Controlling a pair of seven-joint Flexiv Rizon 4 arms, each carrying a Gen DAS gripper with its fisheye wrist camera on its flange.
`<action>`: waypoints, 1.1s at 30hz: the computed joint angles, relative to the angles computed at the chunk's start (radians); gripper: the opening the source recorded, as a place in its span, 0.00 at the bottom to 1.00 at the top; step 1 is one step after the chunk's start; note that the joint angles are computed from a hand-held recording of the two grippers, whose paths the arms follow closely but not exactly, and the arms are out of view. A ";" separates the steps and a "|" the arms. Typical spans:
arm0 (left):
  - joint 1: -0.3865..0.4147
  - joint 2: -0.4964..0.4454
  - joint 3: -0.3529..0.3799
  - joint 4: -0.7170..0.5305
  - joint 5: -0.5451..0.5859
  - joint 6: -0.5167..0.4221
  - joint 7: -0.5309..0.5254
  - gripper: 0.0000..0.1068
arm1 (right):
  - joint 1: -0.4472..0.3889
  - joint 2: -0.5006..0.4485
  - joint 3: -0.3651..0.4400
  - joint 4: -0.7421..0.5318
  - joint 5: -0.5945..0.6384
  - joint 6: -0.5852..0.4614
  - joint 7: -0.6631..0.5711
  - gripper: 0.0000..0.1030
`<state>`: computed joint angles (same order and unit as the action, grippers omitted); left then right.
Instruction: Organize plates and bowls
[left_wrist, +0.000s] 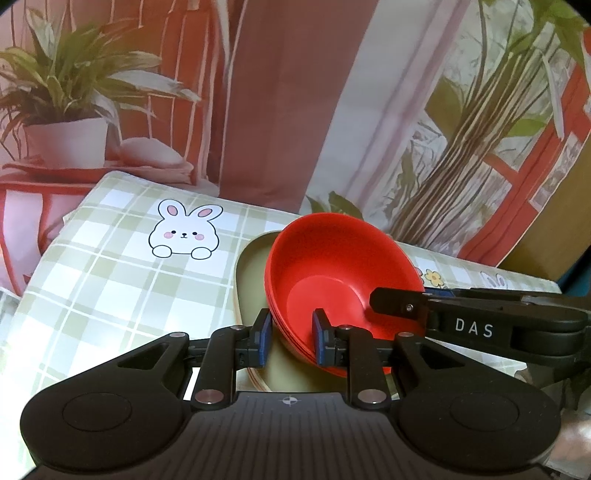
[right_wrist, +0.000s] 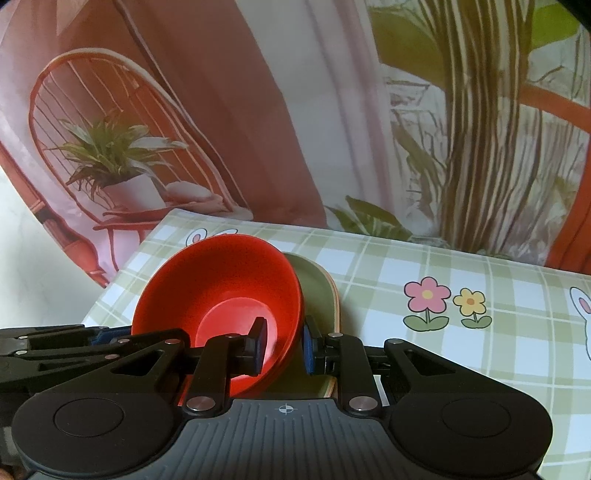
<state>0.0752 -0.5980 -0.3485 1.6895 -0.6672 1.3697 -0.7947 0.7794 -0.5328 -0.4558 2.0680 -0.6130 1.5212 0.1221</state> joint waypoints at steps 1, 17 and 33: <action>0.001 0.000 -0.003 0.001 0.000 0.002 0.003 0.23 | 0.000 0.001 0.002 0.000 0.001 -0.004 -0.001 0.19; -0.006 0.031 0.004 0.029 0.035 0.054 -0.025 0.42 | -0.074 0.063 0.069 0.000 -0.162 -0.082 0.081 0.28; 0.006 0.137 0.003 0.135 0.092 0.140 -0.052 0.72 | -0.191 0.215 0.237 0.034 -0.366 -0.255 0.218 0.59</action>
